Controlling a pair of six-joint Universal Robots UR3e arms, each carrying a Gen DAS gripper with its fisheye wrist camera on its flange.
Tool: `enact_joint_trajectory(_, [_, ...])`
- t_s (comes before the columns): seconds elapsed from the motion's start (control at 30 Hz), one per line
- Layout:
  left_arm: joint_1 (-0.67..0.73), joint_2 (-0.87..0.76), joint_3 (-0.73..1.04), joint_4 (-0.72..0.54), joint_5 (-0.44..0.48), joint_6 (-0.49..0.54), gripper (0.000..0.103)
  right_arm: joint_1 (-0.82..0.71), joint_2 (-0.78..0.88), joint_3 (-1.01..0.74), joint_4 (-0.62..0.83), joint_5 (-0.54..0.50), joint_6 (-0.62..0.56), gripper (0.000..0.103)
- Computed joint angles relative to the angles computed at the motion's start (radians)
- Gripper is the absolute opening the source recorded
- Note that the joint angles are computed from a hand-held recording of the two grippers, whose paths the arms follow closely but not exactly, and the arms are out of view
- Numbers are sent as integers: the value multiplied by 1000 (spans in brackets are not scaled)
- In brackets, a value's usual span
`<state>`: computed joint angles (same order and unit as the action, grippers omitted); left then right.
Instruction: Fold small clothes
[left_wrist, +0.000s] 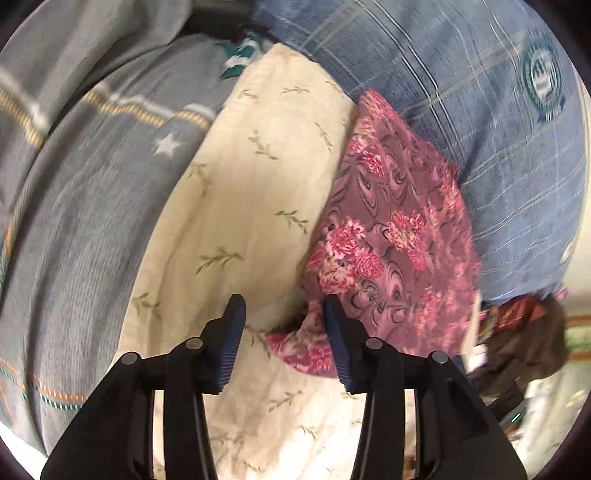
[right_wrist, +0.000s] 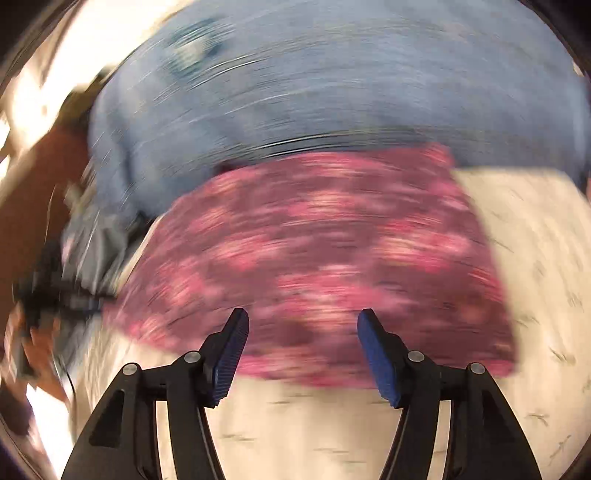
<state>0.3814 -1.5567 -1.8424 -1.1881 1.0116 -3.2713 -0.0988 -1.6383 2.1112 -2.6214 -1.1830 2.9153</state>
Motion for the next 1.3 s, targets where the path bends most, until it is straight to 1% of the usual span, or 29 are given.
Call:
enact_joint_trajectory(0.03, [25, 15, -8, -25, -18, 16, 46, 94, 37, -20, -34, -48, 3, 64])
enact_joint_trajectory(0.07, [17, -5, 11, -20, -27, -2, 48, 175, 82, -55, -52, -90, 1, 64])
enact_joint_trajectory(0.13, [25, 3, 14, -38, -32, 4, 52, 352, 192, -143, -90, -192, -18, 65])
enact_joint_trajectory(0.17, [1, -35, 41, -13, -26, -25, 54, 422, 239, -178, -110, -239, -27, 65])
enact_joint_trajectory(0.23, [16, -43, 45, -22, -37, -11, 54, 546, 351, -278, -130, -325, -43, 65])
enact_joint_trajectory(0.3, [65, -35, 53, -79, -57, 48, 54, 627, 443, -363, -144, -409, -54, 65])
enact_joint_trajectory(0.43, [68, -84, 98, -92, -63, 80, 54, 778, 668, -563, -214, -678, -128, 66])
enact_joint_trajectory(0.47, [65, -100, 114, -94, -64, 87, 54, 800, 711, -599, -236, -726, -151, 66])
enact_joint_trajectory(0.53, [56, -137, 149, -96, -79, 99, 55, 831, 791, -652, -330, -804, -217, 66])
enact_joint_trajectory(0.57, [51, -158, 169, -98, -89, 105, 56, 847, 834, -689, -362, -852, -250, 63])
enact_joint_trajectory(0.6, [54, -173, 188, -109, -98, 118, 58, 853, 862, -719, -379, -873, -274, 61])
enact_joint_trajectory(0.63, [49, -195, 213, -113, -109, 123, 60, 856, 886, -736, -416, -888, -305, 57])
enact_joint_trajectory(0.67, [43, -216, 238, -117, -120, 127, 62, 853, 895, -744, -436, -889, -325, 35])
enact_joint_trajectory(0.7, [37, -236, 263, -118, -132, 129, 62, 844, 899, -752, -442, -884, -335, 8])
enact_joint_trajectory(0.73, [28, -263, 296, -120, -147, 130, 62, 837, 891, -751, -449, -877, -334, 6])
enact_joint_trajectory(0.77, [18, -291, 334, -126, -162, 128, 63, 823, 870, -724, -480, -850, -329, 8])
enact_joint_trajectory(0.87, [-25, -395, 470, -138, -202, 124, 74, 787, 800, -629, -577, -788, -308, 7])
enact_joint_trajectory(1.0, [-108, -569, 726, -196, -211, 115, 75, 758, 745, -543, -637, -735, -316, 7])
enact_joint_trajectory(1.1, [-166, -685, 913, -248, -179, 78, 75, 742, 740, -511, -663, -706, -339, 7])
enact_joint_trajectory(1.17, [-204, -744, 1020, -279, -131, 55, 74, 728, 735, -494, -672, -679, -342, 7])
enact_joint_trajectory(1.2, [-219, -762, 1056, -288, -110, 51, 71, 721, 730, -487, -672, -665, -341, 7])
enact_joint_trajectory(1.23, [-233, -774, 1084, -292, -90, 50, 66, 715, 728, -480, -678, -655, -342, 7])
enact_joint_trajectory(1.3, [-257, -800, 1153, -325, -48, 53, 35, 696, 724, -472, -689, -628, -344, 7])
